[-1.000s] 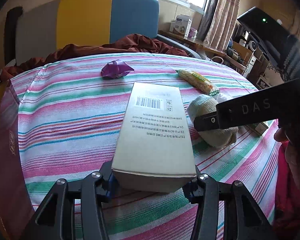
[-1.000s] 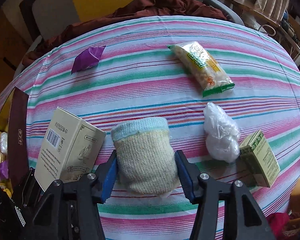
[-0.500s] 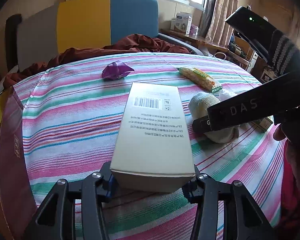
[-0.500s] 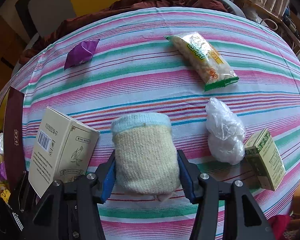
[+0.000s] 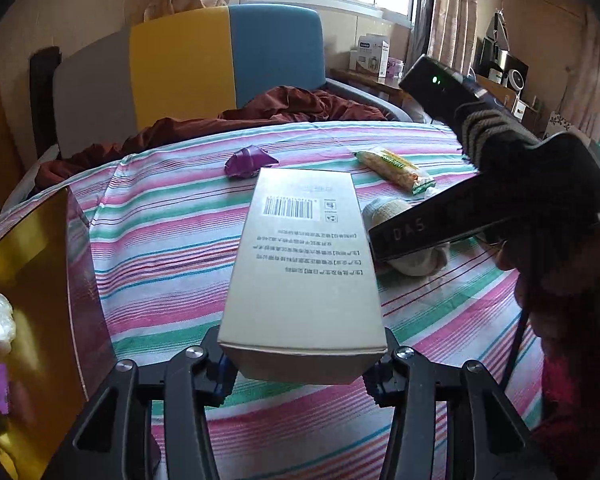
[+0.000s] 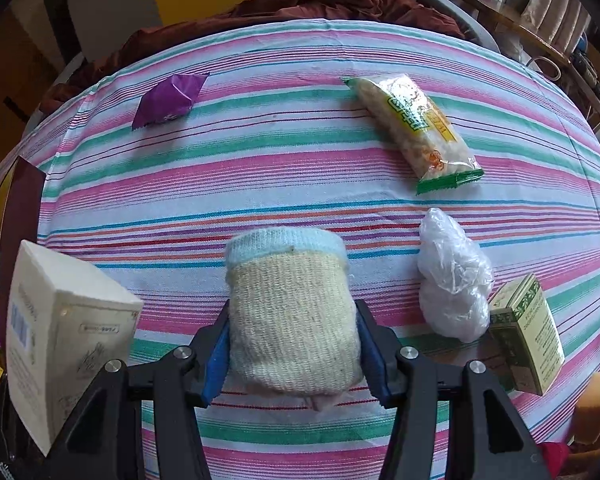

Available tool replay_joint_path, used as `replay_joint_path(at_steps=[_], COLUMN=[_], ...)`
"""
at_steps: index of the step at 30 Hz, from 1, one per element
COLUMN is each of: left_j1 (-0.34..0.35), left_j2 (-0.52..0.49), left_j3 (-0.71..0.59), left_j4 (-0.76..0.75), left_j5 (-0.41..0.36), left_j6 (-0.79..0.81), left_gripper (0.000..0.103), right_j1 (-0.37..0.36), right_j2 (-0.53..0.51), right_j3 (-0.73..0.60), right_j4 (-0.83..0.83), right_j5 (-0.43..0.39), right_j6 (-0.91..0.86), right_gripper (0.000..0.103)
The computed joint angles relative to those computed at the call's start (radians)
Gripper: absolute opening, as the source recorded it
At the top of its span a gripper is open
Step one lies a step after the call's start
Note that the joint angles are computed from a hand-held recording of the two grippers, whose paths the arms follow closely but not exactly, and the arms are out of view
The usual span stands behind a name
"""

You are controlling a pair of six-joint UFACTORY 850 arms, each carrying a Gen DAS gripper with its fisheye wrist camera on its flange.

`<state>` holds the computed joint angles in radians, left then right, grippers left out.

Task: Organize objects
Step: 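Carry the white box into the gold tray and open the left tool while the right holds the sock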

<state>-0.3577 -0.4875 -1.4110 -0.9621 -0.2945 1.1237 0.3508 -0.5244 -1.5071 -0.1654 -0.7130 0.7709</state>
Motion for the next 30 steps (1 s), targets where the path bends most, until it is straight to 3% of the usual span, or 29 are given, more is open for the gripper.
replay_joint_path(at_steps=[6,24,27,30], left_j1=[0.02,0.15,0.18,0.232], left_j2=[0.067,0.091,0.085,0.069], left_j3=[0.04,0.028,0.022,-0.003], left_j4=[-0.02,0.195,0.202,0.166], left_j5=[0.002,-0.007,-0.025,-0.092], left_j6=[0.016,-0.274,-0.297,-0.317], left_gripper=[0.051,0.051,0.051,0.051], right_j1=[-0.001,-0.027,-0.014,-0.016], right_j2=[0.007,-0.048,-0.058,-0.053], right_j3=[0.01,-0.067,-0.083,-0.08], right_j4=[-0.022,-0.052,-0.063,-0.07], right_j5=[-0.004,-0.035,-0.046,-0.051], right_j6=[-0.001,-0.034,-0.017,-0.018], right_gripper=[0.056,0.056,0.056,0.056])
